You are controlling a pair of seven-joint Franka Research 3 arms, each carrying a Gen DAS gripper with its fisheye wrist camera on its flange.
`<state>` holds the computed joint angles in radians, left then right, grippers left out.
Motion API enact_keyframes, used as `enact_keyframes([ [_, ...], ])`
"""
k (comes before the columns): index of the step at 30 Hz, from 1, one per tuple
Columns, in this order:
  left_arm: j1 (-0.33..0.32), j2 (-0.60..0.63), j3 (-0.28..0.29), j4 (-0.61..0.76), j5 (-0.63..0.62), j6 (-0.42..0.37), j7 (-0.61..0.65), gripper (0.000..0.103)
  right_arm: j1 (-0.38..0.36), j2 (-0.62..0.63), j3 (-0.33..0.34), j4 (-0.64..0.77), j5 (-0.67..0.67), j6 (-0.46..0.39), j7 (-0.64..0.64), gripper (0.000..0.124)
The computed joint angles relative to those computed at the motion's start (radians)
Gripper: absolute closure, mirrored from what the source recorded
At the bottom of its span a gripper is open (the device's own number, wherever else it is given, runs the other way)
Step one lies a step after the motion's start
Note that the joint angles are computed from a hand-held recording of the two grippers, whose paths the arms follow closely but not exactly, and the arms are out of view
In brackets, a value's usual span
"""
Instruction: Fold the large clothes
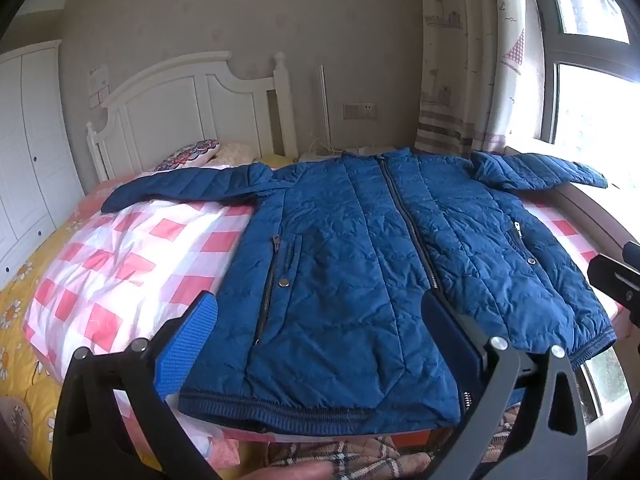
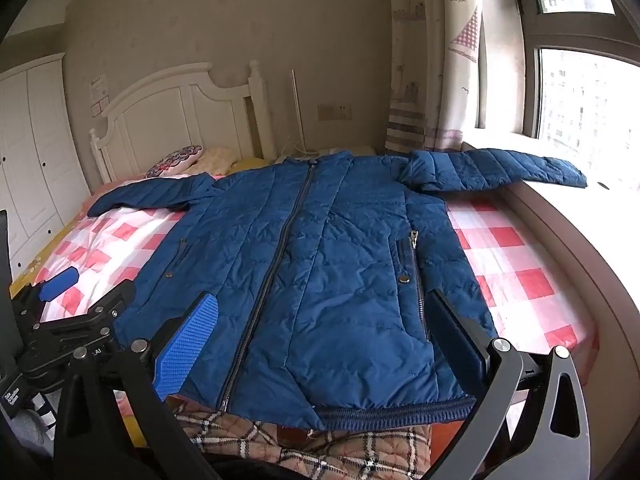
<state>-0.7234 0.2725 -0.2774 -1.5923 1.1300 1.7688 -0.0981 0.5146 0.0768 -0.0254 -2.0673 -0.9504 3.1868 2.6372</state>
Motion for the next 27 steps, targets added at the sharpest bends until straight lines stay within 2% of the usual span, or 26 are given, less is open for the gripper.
enact_keyframes([
  [9,-0.002,0.002,0.0,0.003,-0.001,-0.002,0.001,0.002,0.0,-0.001,0.006,-0.016,0.072,0.004,-0.057,0.025],
  [10,-0.001,0.002,0.0,0.003,-0.002,-0.001,0.001,0.002,-0.009,0.0,0.016,-0.02,0.112,0.007,-0.093,0.025],
  [21,0.0,0.001,-0.003,-0.018,-0.002,0.006,-0.017,0.002,0.018,0.0,0.0,-0.037,0.233,0.012,-0.2,0.025],
  [27,-0.001,0.005,-0.001,-0.018,-0.003,0.007,-0.021,0.002,0.042,0.002,-0.024,-0.039,0.252,0.015,-0.216,0.025],
])
